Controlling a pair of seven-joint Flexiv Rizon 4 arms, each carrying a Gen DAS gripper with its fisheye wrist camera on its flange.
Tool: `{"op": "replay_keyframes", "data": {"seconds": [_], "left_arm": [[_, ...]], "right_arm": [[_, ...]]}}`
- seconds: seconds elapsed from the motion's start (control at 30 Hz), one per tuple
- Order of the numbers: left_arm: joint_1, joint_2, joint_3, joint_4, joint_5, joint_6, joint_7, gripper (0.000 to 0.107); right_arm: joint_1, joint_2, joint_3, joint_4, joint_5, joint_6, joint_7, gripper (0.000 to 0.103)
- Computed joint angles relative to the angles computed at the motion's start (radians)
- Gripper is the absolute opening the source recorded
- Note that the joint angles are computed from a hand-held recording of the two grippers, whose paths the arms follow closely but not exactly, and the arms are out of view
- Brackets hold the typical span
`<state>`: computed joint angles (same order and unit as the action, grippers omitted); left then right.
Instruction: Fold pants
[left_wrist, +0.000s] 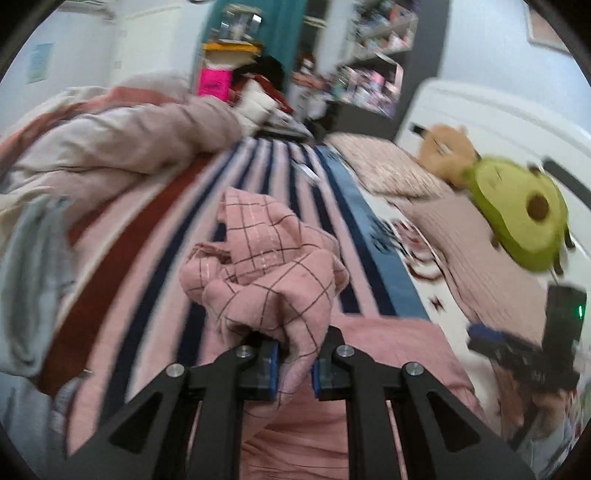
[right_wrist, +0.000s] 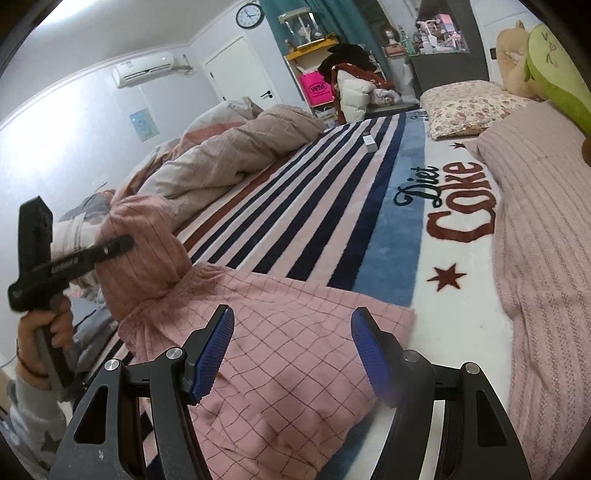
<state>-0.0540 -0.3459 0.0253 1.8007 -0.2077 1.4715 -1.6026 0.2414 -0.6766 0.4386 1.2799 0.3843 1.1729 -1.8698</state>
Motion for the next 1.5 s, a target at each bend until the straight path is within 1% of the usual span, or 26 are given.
{"op": "replay_keyframes", "data": {"seconds": [0.03, 0.1, 0.23, 0.37, 0.4, 0.43, 0.47, 0.5, 0.53, 0.63, 0.7, 0.77, 0.83, 0.93, 1.0, 1.03, 1.17, 1.23, 1.27, 1.3, 1.37, 1.4, 1.43, 1.5], "left_arm": [[-0.002, -0.010, -0.013, -0.009, 0.000, -0.025, 0.014, 0.010], [-0.019, -0.028, -0.014, -0.024, 0.011, -0.069, 0.016, 0.010], [-0.012, -0.040, -0.047, -0.009, -0.010, -0.113, 0.050, 0.010], [-0.038, -0.050, -0.027, -0.015, 0.014, -0.148, 0.043, 0.012], [-0.034, -0.047, -0.033, -0.009, 0.011, -0.148, 0.050, 0.016], [-0.029, -0.043, -0.041, -0.003, 0.002, -0.147, 0.058, 0.024], [-0.016, -0.038, -0.061, 0.006, -0.018, -0.142, 0.076, 0.028], [0.008, -0.026, -0.097, 0.023, -0.056, -0.130, 0.111, 0.038], [0.012, -0.017, -0.106, 0.035, -0.072, -0.119, 0.127, 0.043], [-0.015, 0.016, -0.070, 0.046, -0.047, -0.120, 0.128, 0.044], [0.000, 0.051, -0.083, 0.081, -0.075, -0.100, 0.153, 0.046], [0.011, 0.084, -0.086, 0.117, -0.103, -0.075, 0.173, 0.050], [0.005, 0.113, -0.055, 0.140, -0.089, -0.063, 0.158, 0.050], [0.001, 0.148, -0.003, 0.166, -0.044, -0.070, 0.113, 0.050], [0.017, 0.167, 0.003, 0.192, -0.047, -0.070, 0.110, 0.050], [0.031, 0.176, -0.001, 0.210, -0.064, -0.064, 0.122, 0.050], [0.082, 0.188, -0.044, 0.269, -0.184, -0.033, 0.223, 0.050], [0.103, 0.188, -0.081, 0.294, -0.276, -0.009, 0.301, 0.050], [0.118, 0.190, -0.111, 0.311, -0.349, 0.008, 0.361, 0.050], [0.126, 0.188, -0.133, 0.320, -0.410, 0.021, 0.411, 0.050], [0.139, 0.189, -0.179, 0.338, -0.544, 0.045, 0.525, 0.050], [0.134, 0.189, -0.182, 0.340, -0.579, 0.048, 0.554, 0.050], [0.133, 0.188, -0.193, 0.343, -0.629, 0.055, 0.598, 0.050], [0.125, 0.186, -0.204, 0.346, -0.716, 0.063, 0.671, 0.050]], "right_arm": [[-0.002, -0.002, 0.000, -0.002, 0.002, -0.003, 0.002, 0.062], [-0.002, -0.002, -0.002, -0.005, 0.003, -0.006, 0.006, 0.062], [-0.007, -0.005, 0.002, -0.011, 0.010, -0.013, 0.003, 0.062], [-0.008, -0.003, 0.003, -0.011, 0.017, -0.010, -0.004, 0.062], [-0.010, -0.003, 0.005, -0.011, 0.020, -0.011, -0.006, 0.062], [-0.011, -0.004, 0.007, -0.012, 0.023, -0.013, -0.008, 0.062], [-0.012, -0.003, 0.008, -0.013, 0.025, -0.014, -0.010, 0.062], [-0.013, -0.003, 0.009, -0.013, 0.027, -0.015, -0.013, 0.062], [-0.014, -0.003, 0.010, -0.014, 0.030, -0.018, -0.015, 0.062], [-0.010, -0.003, 0.006, -0.017, 0.032, -0.023, -0.015, 0.062], [-0.002, 0.002, -0.001, -0.011, 0.028, -0.017, -0.011, 0.063], [-0.009, 0.004, 0.014, -0.011, 0.036, -0.010, -0.033, 0.064], [-0.008, 0.009, 0.021, -0.013, 0.042, -0.007, -0.045, 0.067], [0.030, 0.026, -0.009, -0.003, 0.015, 0.018, -0.017, 0.072], [0.049, 0.026, -0.007, -0.016, -0.003, 0.004, -0.003, 0.074], [0.063, 0.025, -0.006, -0.025, -0.015, -0.013, 0.004, 0.077], [0.126, 0.011, -0.012, -0.055, -0.058, -0.058, 0.021, 0.079], [0.167, -0.007, -0.023, -0.079, -0.087, -0.092, 0.038, 0.079], [0.187, -0.015, -0.031, -0.087, -0.102, -0.102, 0.046, 0.079], [0.212, -0.020, -0.049, -0.087, -0.124, -0.102, 0.063, 0.079], [0.281, -0.029, -0.118, -0.077, -0.197, -0.078, 0.132, 0.079], [0.309, -0.034, -0.149, -0.070, -0.237, -0.063, 0.170, 0.079], [0.348, -0.039, -0.197, -0.060, -0.291, -0.045, 0.228, 0.079], [0.387, -0.051, -0.252, -0.052, -0.362, -0.024, 0.311, 0.079]]}}
